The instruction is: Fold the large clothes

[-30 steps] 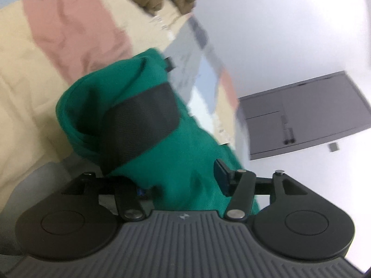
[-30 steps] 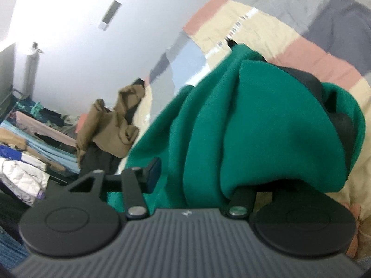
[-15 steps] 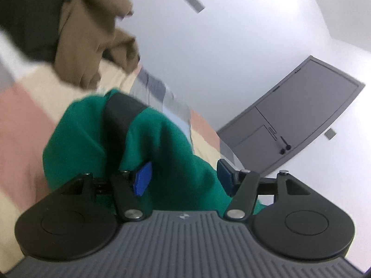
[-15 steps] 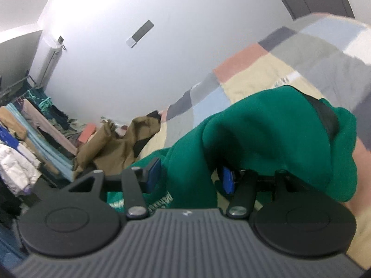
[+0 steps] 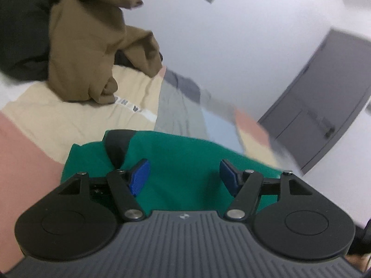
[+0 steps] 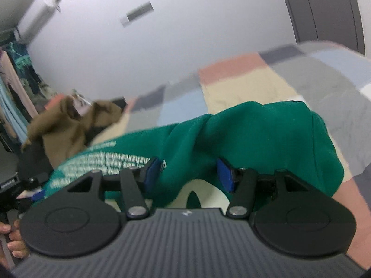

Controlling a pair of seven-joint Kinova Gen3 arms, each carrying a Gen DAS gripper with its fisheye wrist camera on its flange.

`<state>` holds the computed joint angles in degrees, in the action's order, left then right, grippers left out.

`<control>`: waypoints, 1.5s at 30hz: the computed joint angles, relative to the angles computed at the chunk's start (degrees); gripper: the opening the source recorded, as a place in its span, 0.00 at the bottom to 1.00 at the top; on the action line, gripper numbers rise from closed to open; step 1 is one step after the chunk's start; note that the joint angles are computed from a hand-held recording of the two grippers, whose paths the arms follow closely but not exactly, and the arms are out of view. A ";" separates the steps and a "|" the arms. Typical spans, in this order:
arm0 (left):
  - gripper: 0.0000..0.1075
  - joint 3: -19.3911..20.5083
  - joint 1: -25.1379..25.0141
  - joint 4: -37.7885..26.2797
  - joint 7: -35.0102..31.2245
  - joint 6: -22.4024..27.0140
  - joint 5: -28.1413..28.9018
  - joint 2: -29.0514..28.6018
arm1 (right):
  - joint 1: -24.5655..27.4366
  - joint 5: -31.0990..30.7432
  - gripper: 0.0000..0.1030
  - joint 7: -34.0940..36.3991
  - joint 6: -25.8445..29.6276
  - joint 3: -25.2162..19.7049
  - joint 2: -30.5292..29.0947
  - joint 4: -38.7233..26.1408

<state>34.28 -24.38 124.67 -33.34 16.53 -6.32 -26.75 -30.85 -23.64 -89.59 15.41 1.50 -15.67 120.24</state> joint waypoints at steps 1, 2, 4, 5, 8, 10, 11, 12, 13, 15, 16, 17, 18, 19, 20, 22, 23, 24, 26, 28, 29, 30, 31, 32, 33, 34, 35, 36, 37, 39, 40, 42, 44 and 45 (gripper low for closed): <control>0.66 2.29 -2.57 -0.40 0.23 -0.96 -2.09 2.28 | -1.72 -0.97 0.56 1.96 -0.73 1.85 1.08 0.12; 0.66 4.52 -4.40 -0.86 1.14 -0.98 -4.25 3.57 | -3.54 -1.98 0.57 4.29 -1.90 3.63 2.20 0.32; 0.66 7.77 -7.05 -1.20 2.60 -0.92 -7.27 4.67 | -6.91 -4.07 0.58 8.95 -3.26 7.22 4.45 0.05; 0.66 8.21 -7.37 -1.10 3.39 -1.21 -8.29 5.23 | -8.58 -5.94 0.58 11.28 -3.83 9.13 5.59 -0.21; 0.66 8.36 -8.66 -0.52 3.72 -3.82 -7.56 7.25 | -13.82 -12.55 0.58 18.27 -5.09 15.09 8.35 -1.05; 0.66 7.14 -7.82 -0.47 3.47 -4.59 -7.43 7.94 | -14.00 -16.69 0.59 22.93 -5.89 15.87 10.43 -1.83; 0.66 7.01 -7.88 -0.30 3.22 -5.12 -6.99 7.88 | -13.49 -18.85 0.59 25.26 -6.17 15.55 11.27 -2.19; 0.66 6.56 -7.46 -0.01 2.91 -5.60 -6.77 7.46 | -14.05 -21.18 0.60 27.54 -6.48 16.21 12.10 -2.60; 0.66 6.37 -7.16 0.04 3.31 -5.67 -7.24 6.98 | -15.65 -23.51 0.60 29.82 -6.82 17.92 12.37 -2.56; 0.67 5.12 -5.68 -0.28 2.59 -4.27 -5.89 5.70 | -16.09 -26.02 0.60 31.69 -7.39 18.41 12.08 -2.11; 0.67 3.82 -4.18 -0.42 2.51 -3.55 -5.35 5.06 | -14.77 -25.90 0.60 31.23 -7.43 17.06 11.60 -1.85; 0.67 2.27 -2.33 -0.46 2.62 -2.83 -5.09 4.22 | -12.39 -25.07 0.60 29.84 -7.40 14.64 10.78 -1.48; 0.67 1.21 -1.07 -0.67 2.04 -1.78 -4.18 3.10 | -9.74 -23.66 0.60 27.52 -7.04 12.15 10.29 -1.49; 0.67 -0.15 0.70 -0.63 2.35 -0.87 -4.18 1.58 | -7.08 -22.43 0.60 25.19 -6.36 9.81 9.59 -1.47; 0.67 -1.14 1.93 -0.55 2.05 -0.06 -3.39 -0.04 | -4.43 -21.44 0.60 22.86 -5.51 7.46 8.64 -1.41; 0.67 -3.66 5.70 -0.51 1.47 1.89 -2.58 -3.34 | 0.88 -19.29 0.61 18.20 -3.96 2.53 6.08 -1.01; 0.67 -4.75 7.59 -0.58 1.17 3.05 -2.04 -4.96 | 3.53 -18.13 0.61 15.87 -2.87 0.13 4.46 -0.73; 0.68 -5.67 9.33 -0.72 0.97 4.35 -1.44 -6.42 | 5.13 -16.99 0.61 13.54 -1.63 -1.22 2.73 -0.40; 0.69 -7.48 13.64 -0.77 0.61 6.36 0.73 -9.03 | 5.14 -15.29 0.63 8.88 1.10 -0.99 -1.11 0.53; 0.73 -8.33 17.08 -0.14 0.55 6.41 3.53 -10.64 | 2.98 -15.51 0.66 4.60 3.42 0.89 -5.28 1.89; 0.73 -8.72 18.63 0.11 0.35 6.33 5.02 -10.82 | 1.45 -16.56 0.66 3.18 4.68 2.19 -7.04 2.53; 0.73 -9.40 20.83 0.69 0.73 5.53 6.47 -10.57 | -0.39 -17.59 0.66 2.13 5.52 3.63 -8.28 3.05; 0.74 -10.26 22.88 1.55 1.02 4.42 8.10 -10.20 | -2.68 -18.85 0.66 1.46 5.93 5.22 -9.63 3.94; 0.75 -10.91 24.61 2.49 1.21 3.28 10.24 -9.53 | -4.77 -20.02 0.67 0.82 6.30 6.52 -10.91 4.94; 0.77 -11.21 25.84 3.31 2.10 2.35 11.58 -8.74 | -6.10 -20.65 0.67 -0.05 6.90 7.17 -11.76 5.72; 0.78 -11.79 26.94 4.25 2.62 1.37 13.52 -7.79 | -6.97 -20.96 0.67 -0.95 7.90 7.59 -12.27 6.47; 0.78 -12.51 28.07 5.27 3.01 -0.04 14.92 -6.63 | -7.35 -21.04 0.67 -1.75 8.81 7.86 -12.29 6.93; 0.78 -13.96 29.83 6.30 3.68 -1.58 15.78 -5.11 | -7.82 -21.58 0.67 -2.44 9.48 8.37 -12.13 7.62; 0.78 -15.06 30.78 7.24 4.17 -2.90 16.75 -4.14 | -8.14 -22.54 0.67 -3.05 9.90 9.02 -11.71 8.30; 0.78 -17.17 32.06 9.69 6.34 -6.79 18.54 -2.32 | -8.43 -26.76 0.67 -2.00 10.94 11.20 -9.71 9.22; 0.78 -17.78 32.24 11.02 6.77 -9.12 19.57 -1.64 | -10.03 -29.09 0.67 -0.95 10.29 13.32 -8.93 9.86; 0.78 -17.21 30.89 13.59 8.53 -13.78 20.73 -1.21 | -13.36 -33.75 0.67 1.26 6.85 16.86 -7.61 11.27; 0.78 -18.41 31.69 16.04 11.60 -18.44 21.30 -0.88 | -18.67 -38.41 0.67 4.42 2.82 21.29 -7.12 12.51; 0.77 -18.49 31.83 17.27 13.70 -20.77 21.03 -1.23 | -21.33 -40.74 0.67 6.41 1.72 23.80 -7.05 12.75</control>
